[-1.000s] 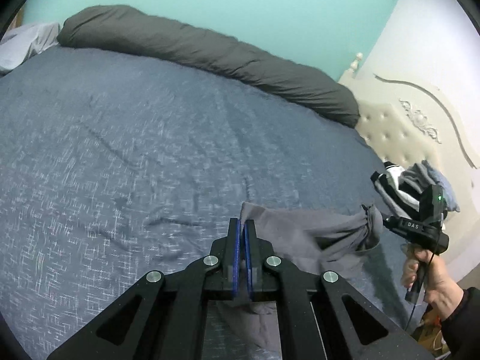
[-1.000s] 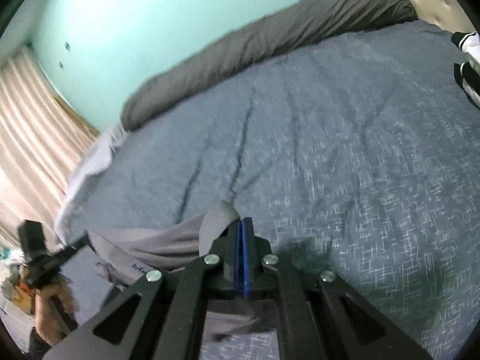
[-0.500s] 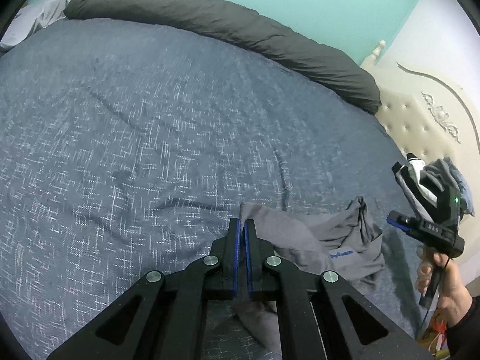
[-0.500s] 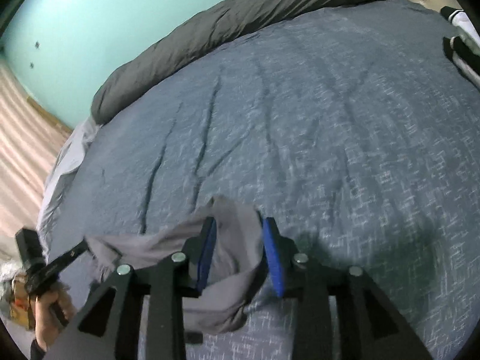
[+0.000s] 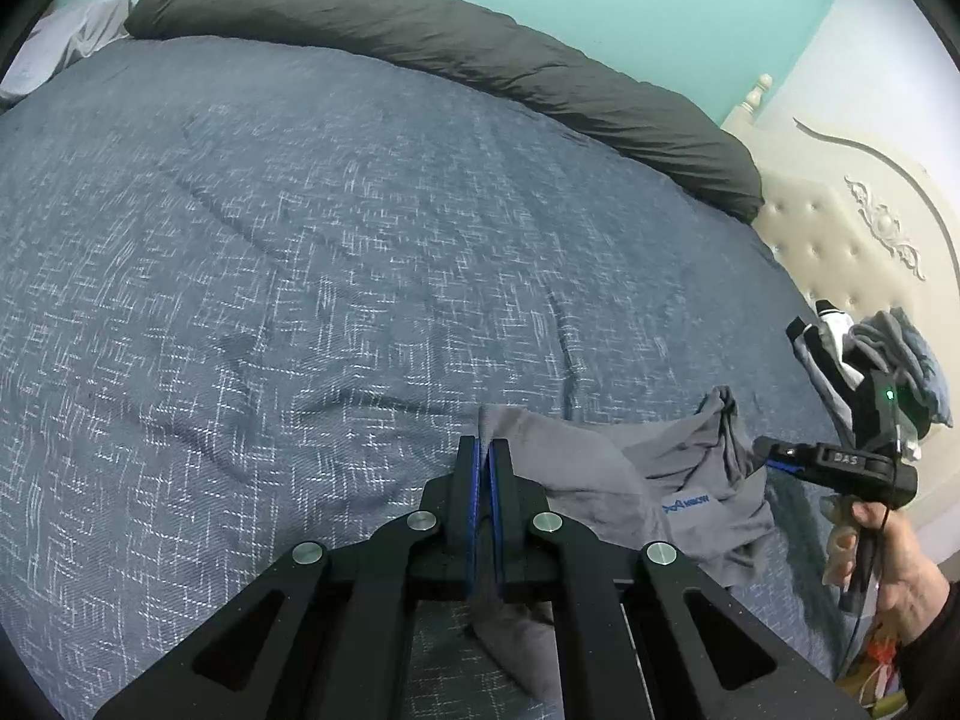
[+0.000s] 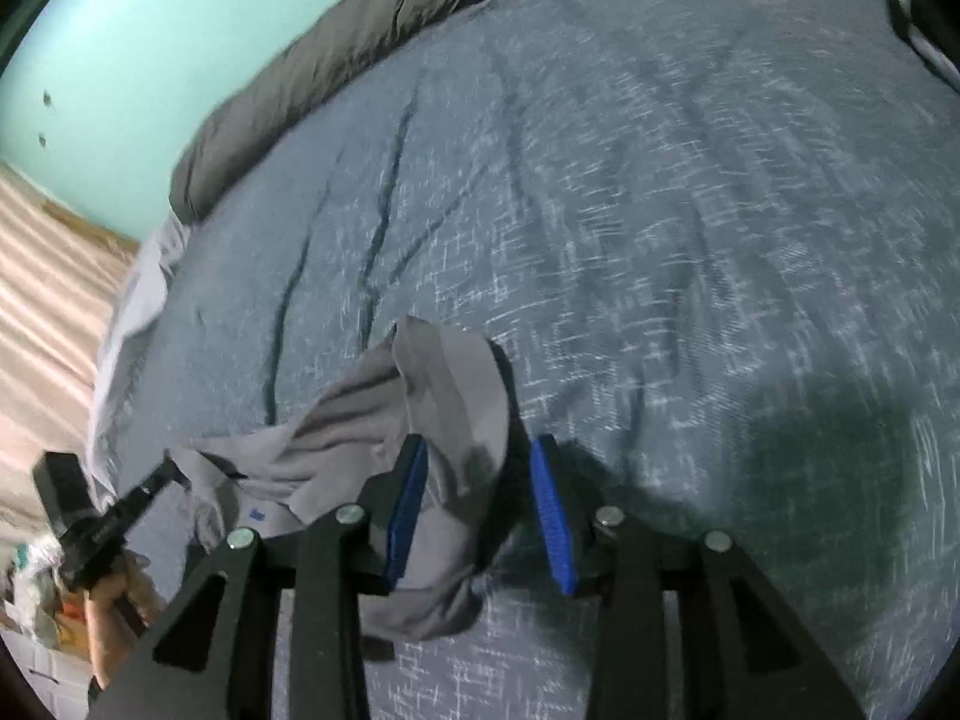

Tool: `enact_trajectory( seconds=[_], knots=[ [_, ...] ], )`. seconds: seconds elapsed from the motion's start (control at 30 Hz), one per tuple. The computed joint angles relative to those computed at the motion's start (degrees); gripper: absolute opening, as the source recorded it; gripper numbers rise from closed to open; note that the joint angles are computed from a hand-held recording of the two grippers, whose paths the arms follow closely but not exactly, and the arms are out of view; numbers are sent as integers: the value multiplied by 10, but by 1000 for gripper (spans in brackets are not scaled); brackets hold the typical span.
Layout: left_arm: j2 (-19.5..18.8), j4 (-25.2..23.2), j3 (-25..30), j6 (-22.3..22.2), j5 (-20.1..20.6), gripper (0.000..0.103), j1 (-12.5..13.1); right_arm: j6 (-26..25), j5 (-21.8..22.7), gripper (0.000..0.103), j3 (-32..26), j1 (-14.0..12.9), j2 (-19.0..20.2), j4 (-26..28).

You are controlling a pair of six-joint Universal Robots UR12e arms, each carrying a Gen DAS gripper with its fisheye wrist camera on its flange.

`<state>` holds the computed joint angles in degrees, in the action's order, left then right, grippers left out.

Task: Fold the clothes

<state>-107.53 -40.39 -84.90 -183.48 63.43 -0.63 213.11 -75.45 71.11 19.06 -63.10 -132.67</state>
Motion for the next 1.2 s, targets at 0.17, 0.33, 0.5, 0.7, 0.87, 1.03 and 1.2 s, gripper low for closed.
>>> enact_trajectory(
  seconds=[0.17,0.33,0.5,0.7,0.87,1.03,1.2],
  knots=[
    [1,2,0,4,4,3,-1,-43,-45,2,-51,11,20,75],
    [3,7,-2,2,4,3,0,-98,-150,1,-98,22,23,151],
    [6,19,-5,-3,2,3,-1,-166,-228,1,-164,32,42,236],
    [6,37,-6,-17,6,3,1,-223,-224,1,-243,33,76,341],
    [2,24,-4,-27,10,3,4,-196,-148,1,-237,18,80,343],
    [-3,17,-1,-35,11,3,5,-119,-70,6,-164,-2,53,211],
    [-8,4,2,-37,15,3,4,-99,-44,41,-124,-11,36,128]
  ],
)
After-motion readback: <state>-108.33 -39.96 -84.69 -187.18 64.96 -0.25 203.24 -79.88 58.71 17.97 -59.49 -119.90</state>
